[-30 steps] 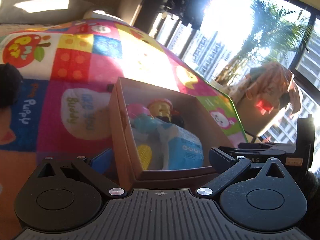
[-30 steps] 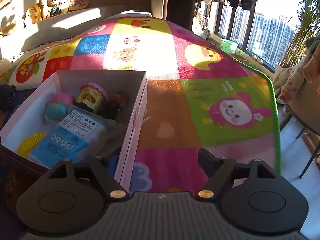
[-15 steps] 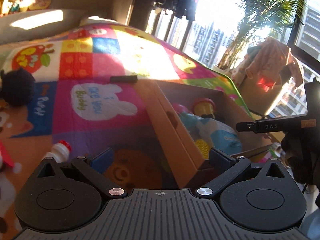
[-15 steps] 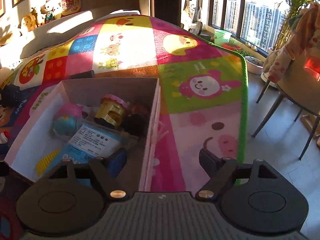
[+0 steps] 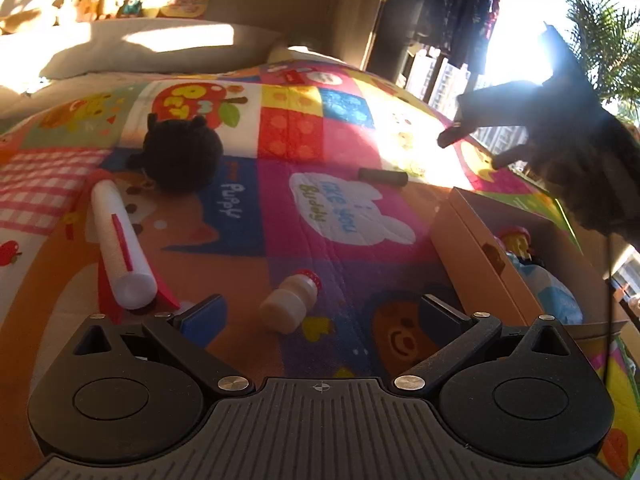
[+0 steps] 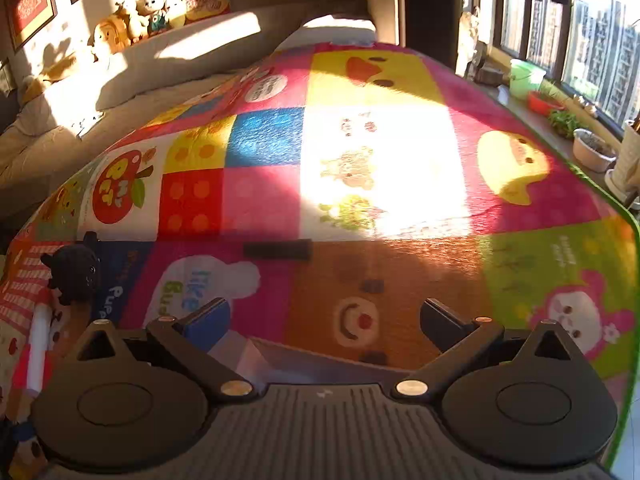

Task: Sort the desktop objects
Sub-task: 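Grasp the black cylinder with the right tool and lift it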

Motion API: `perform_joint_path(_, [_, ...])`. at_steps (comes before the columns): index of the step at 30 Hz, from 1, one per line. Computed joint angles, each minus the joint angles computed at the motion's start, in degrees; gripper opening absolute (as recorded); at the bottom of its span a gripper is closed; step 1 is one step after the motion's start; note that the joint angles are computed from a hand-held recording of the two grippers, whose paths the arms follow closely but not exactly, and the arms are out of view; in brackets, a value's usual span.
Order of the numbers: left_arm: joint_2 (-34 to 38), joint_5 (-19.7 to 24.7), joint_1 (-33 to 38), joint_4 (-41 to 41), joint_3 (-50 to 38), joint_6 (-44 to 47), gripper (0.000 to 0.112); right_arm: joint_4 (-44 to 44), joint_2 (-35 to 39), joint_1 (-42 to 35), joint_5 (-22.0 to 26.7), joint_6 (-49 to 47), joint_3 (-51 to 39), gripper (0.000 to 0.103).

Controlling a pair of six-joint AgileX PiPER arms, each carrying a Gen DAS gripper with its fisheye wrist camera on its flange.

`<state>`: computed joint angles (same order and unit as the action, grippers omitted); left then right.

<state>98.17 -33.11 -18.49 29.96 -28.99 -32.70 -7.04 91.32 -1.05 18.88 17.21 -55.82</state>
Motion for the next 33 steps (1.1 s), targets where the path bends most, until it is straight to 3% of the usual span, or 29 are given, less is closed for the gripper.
perform_joint_path(4, [-0.9,-2.9,4.3,3.5,1.8,-1.4,0.103,-13.4,19.9,6.8,9.7,12.8,-22.9,0.103])
perform_joint_path(10, [-0.2,-5.4,9.1,7.7,2.3,-4.7,0.103,-18.6,43.2,10.3,30.8,15.4,-54.3,0.103])
perform_joint_path(11, [0.2,-5.6,9.4,8.2,2.2,-5.2,0.103,-17.3,44.4,10.1,32.0,14.7,-56.2,0.101])
perform_joint_path(12, [0.5,-6.0,9.7,8.5,2.3,-5.3,0.103,-16.1,44.3,9.8,32.0,14.1,-55.9,0.084])
perform_joint_path(13, [0.7,-6.1,9.7,8.7,2.3,-5.4,0.103,-14.3,43.2,9.5,30.6,12.8,-54.1,0.076])
perform_joint_path(19, [1.2,-5.3,8.0,7.9,3.2,-3.7,0.103,-19.6,28.0,12.8,19.0,16.3,-32.7,0.075])
perform_joint_path(22, [0.3,-3.2,6.1,7.1,4.0,-1.7,0.103,-14.2,17.8,14.9,13.8,11.1,-20.8,0.075])
perform_joint_path(29, [-2.4,0.7,0.4,6.9,5.6,0.2,0.103,-1.1,0.1,23.0,8.8,-0.1,-0.3,0.075])
perform_joint_path(33, [-3.8,4.1,-3.6,3.2,5.9,2.1,0.103,2.9,-7.3,26.3,6.0,-1.8,8.6,0.078])
